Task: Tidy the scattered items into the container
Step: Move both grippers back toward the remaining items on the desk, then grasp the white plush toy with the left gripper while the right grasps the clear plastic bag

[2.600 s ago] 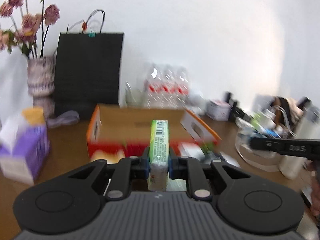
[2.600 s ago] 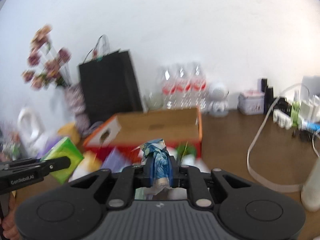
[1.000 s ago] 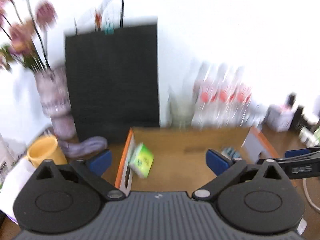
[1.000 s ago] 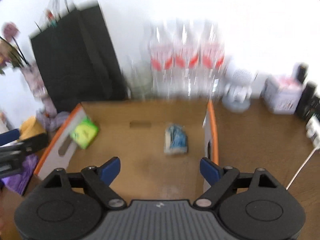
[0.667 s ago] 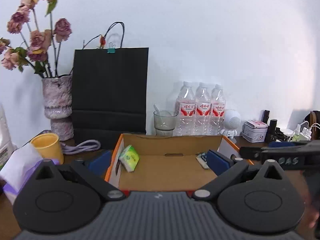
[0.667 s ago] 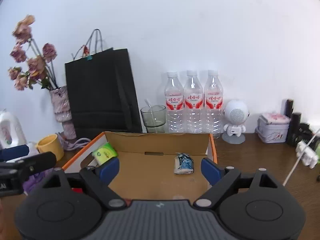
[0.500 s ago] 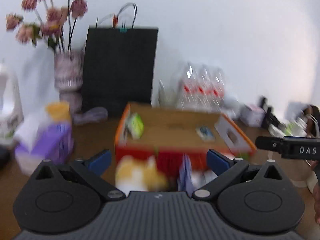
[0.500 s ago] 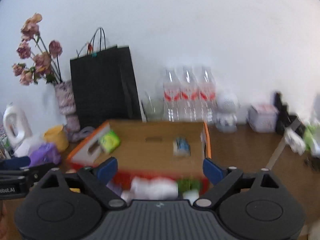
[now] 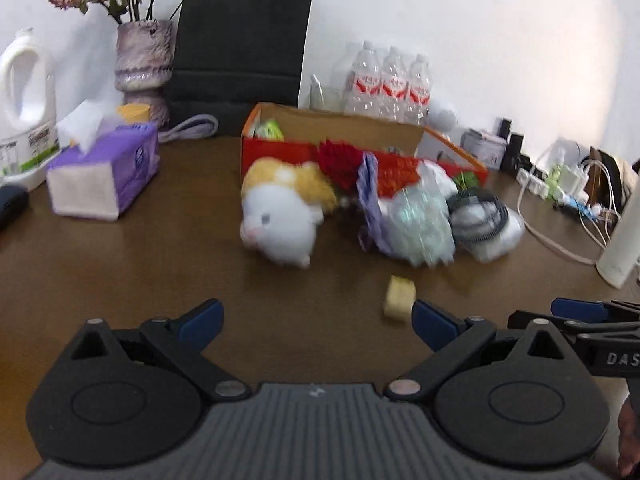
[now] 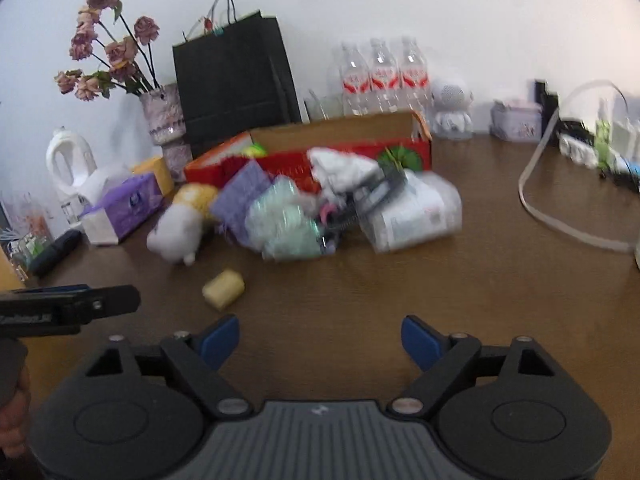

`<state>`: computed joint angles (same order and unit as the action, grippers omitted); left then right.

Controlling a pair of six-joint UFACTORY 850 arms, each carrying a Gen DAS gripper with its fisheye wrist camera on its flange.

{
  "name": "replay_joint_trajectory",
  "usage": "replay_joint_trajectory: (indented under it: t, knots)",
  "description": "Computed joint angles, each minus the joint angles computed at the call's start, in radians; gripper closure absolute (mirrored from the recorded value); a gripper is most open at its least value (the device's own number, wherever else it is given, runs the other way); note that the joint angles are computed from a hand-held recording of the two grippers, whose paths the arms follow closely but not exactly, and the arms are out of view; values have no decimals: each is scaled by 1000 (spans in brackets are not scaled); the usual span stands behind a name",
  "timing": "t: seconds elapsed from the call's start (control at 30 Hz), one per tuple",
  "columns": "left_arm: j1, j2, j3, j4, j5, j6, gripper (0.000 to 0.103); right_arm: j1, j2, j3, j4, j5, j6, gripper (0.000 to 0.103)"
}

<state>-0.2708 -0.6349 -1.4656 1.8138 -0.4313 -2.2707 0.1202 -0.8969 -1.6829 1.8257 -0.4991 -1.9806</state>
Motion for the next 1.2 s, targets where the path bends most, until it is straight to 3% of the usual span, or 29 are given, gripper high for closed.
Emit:
replay_joint_trajectory:
  t: [0.1,0.17,0.23,0.27,0.37,0.43,0.5,0.6,0.73,0.97,1.2]
  knots:
    - [36,-65,-95,13,-5,18,0,21,-55,-118,-47,17,37,16]
    - [62,-131,-207,-167,6,199,0,37,-113,-226,-138,15,113,17]
    - [84,-198,-315,-342,13,382,2,51,-178,-340,-240,2,202,27]
    - [93,-227,-359,-424,15,469,8,61,-212,-401,-305,9,262,30]
    - [116,-261,-410,-583,47,587,41,89,-305,-567,-544,29,485,56]
    - [120,-249,-385,-535,68,532,43,98,-345,-631,-641,24,585,61]
    - [115,-231,-355,-467,57,477,47,98,-352,-635,-609,17,565,67]
    - [102,-164,-261,-319,30,293,50,92,-318,-575,-511,6,465,71]
    - [71,-49,-104,-146,-35,78,54,77,-212,-412,-231,0,194,72]
    - [-9,125,107,-50,-119,22,55,37,-34,-149,90,-92,-84,71]
    - [-73,206,206,-19,-159,15,56,4,98,78,234,-176,-255,71]
